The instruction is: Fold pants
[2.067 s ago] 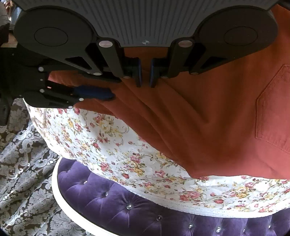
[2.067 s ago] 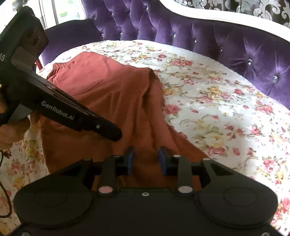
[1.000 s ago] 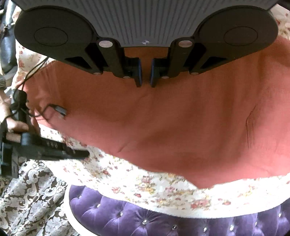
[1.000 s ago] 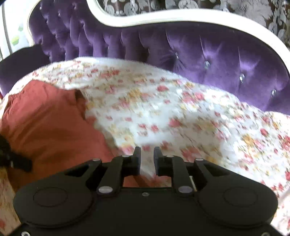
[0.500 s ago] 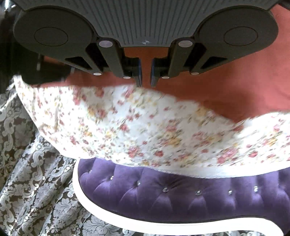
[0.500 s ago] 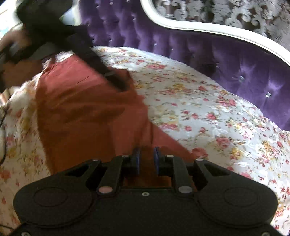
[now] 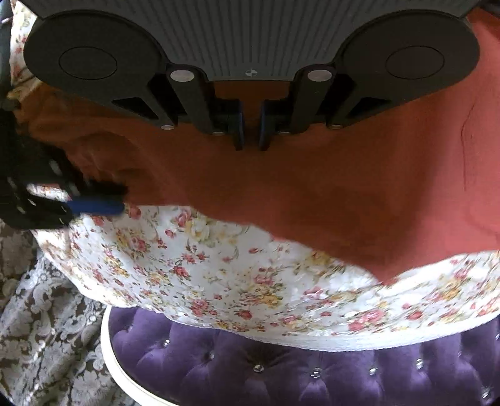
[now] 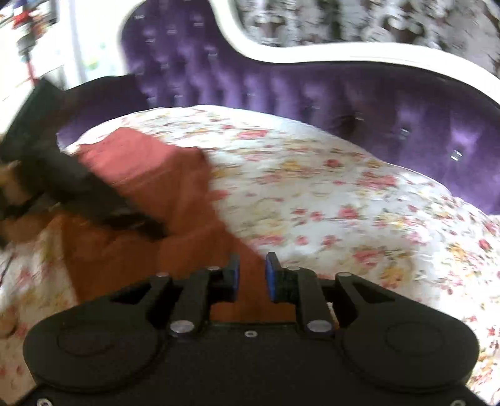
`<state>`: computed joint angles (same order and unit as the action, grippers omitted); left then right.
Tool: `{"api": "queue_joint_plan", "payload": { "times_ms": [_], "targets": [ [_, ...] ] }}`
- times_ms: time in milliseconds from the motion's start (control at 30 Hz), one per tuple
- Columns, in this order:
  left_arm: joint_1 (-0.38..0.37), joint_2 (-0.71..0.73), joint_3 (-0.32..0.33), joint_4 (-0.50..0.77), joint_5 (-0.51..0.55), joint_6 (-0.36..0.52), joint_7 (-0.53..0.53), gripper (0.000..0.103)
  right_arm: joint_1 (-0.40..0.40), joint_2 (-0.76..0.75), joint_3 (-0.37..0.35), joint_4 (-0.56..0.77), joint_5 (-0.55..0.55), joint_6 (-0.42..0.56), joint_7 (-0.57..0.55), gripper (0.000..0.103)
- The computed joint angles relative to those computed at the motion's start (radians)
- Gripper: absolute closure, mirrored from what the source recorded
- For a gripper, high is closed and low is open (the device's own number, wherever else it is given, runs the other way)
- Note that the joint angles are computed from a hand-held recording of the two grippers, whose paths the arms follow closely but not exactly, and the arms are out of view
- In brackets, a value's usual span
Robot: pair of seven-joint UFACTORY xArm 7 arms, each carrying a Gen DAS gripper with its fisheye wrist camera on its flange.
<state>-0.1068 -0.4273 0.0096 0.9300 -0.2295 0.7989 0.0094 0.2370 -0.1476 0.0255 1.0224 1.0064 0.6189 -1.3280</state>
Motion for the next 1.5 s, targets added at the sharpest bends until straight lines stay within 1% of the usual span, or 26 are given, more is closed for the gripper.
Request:
{"api": "queue_joint_plan", "payload": {
  "times_ms": [67,133,167,200,233,267,333,367,400,433,467,500,567,600,667,700,733,767,800,867,967,1033,1100,1267,1400,1500],
  "targets": [
    [-0.001,-0.017,0.003,-0.013,-0.004,-0.001,0.003,0.093,-0.008,0.056,0.013,0.05,-0.088,0.003,0.057,0.068],
    [-0.001,-0.029,-0.001,-0.025,0.01,-0.002,0.015,0.093,-0.023,0.113,0.018,0.108,-0.16,0.078,0.111,0.059],
    [-0.002,-0.037,-0.005,-0.034,0.018,-0.007,0.018,0.093,-0.033,0.125,0.021,0.122,-0.158,0.11,0.111,0.049],
    [-0.002,-0.043,-0.009,-0.041,0.026,-0.012,0.022,0.093,-0.04,0.128,0.025,0.125,-0.132,0.133,0.086,0.044],
    [-0.002,-0.05,-0.012,-0.052,0.033,-0.024,0.025,0.093,-0.045,0.125,0.031,0.122,-0.135,0.14,0.088,0.044],
    [-0.003,-0.055,-0.015,-0.06,0.038,-0.033,0.024,0.093,-0.045,0.113,0.039,0.108,-0.143,0.123,0.087,0.047],
    [-0.004,-0.061,-0.015,-0.069,0.039,-0.044,0.017,0.093,-0.037,0.092,0.053,0.079,-0.155,0.08,0.089,0.094],
    [-0.007,-0.064,-0.011,-0.074,0.036,-0.048,0.019,0.093,-0.033,0.071,0.056,0.06,-0.156,0.064,0.092,0.094],
    [-0.011,-0.067,-0.005,-0.077,0.029,-0.052,0.024,0.093,-0.02,0.034,0.06,0.02,-0.133,0.005,0.053,0.095],
    [-0.014,-0.072,0.001,-0.083,0.021,-0.054,0.029,0.093,0.002,0.004,0.065,-0.021,-0.088,-0.095,-0.011,0.095],
    [-0.018,-0.076,0.008,-0.088,0.012,-0.056,0.035,0.093,0.007,-0.014,0.082,-0.05,-0.062,-0.189,-0.034,0.099],
    [-0.022,-0.082,0.015,-0.095,-0.002,-0.057,0.039,0.093,0.043,-0.018,0.057,-0.062,-0.053,-0.241,-0.017,0.1],
    [-0.025,-0.087,0.021,-0.102,-0.02,-0.06,0.039,0.093,0.036,0.013,0.06,-0.055,-0.131,-0.248,0.105,0.1],
    [-0.024,-0.086,0.021,-0.101,-0.02,-0.06,0.041,0.093,0.025,0.032,0.077,-0.057,-0.162,-0.261,0.127,0.099],
    [-0.021,-0.081,0.018,-0.093,-0.019,-0.051,0.036,0.093,0.084,0.04,0.045,-0.073,-0.124,-0.325,0.084,0.097],
    [-0.019,-0.078,0.017,-0.086,-0.019,-0.043,0.03,0.093,0.07,0.038,0.053,-0.066,-0.124,-0.315,0.102,0.093],
    [-0.017,-0.078,0.017,-0.083,-0.021,-0.036,0.024,0.093,0.067,0.03,0.044,-0.06,-0.117,-0.305,0.129,0.088],
    [-0.016,-0.078,0.017,-0.079,-0.023,-0.027,0.021,0.093,0.064,0.014,0.028,-0.056,-0.077,-0.292,0.145,0.074],
    [-0.015,-0.081,0.018,-0.077,-0.024,-0.016,0.018,0.093,0.061,-0.004,0.006,-0.051,-0.029,-0.272,0.147,0.072],
    [-0.014,-0.094,0.018,-0.077,-0.024,0.009,0.013,0.093,0.039,-0.052,-0.016,-0.072,-0.018,-0.288,0.189,0.072],
    [-0.016,-0.121,0.014,-0.091,-0.021,0.028,0.015,0.093,-0.017,-0.111,-0.05,-0.111,-0.11,-0.318,0.32,0.071],
    [-0.017,-0.14,0.007,-0.104,-0.015,0.035,0.011,0.093,-0.076,-0.142,-0.067,-0.14,-0.219,-0.328,0.436,0.071],
    [-0.021,-0.154,0.003,-0.112,-0.014,0.042,0.004,0.093,-0.141,-0.177,-0.073,-0.179,-0.322,-0.342,0.543,0.067],
    [-0.031,-0.174,-0.004,-0.128,-0.025,0.049,-0.025,0.093,-0.238,-0.249,-0.113,-0.261,-0.457,-0.33,0.738,0.064],
    [-0.033,-0.18,-0.006,-0.144,-0.025,0.033,-0.045,0.093,-0.22,-0.271,-0.186,-0.304,-0.482,-0.314,0.807,0.063],
    [-0.037,-0.18,0.003,-0.147,-0.035,0.03,-0.054,0.093,-0.181,-0.279,-0.226,-0.325,-0.486,-0.317,0.804,0.062]
  ]
}}
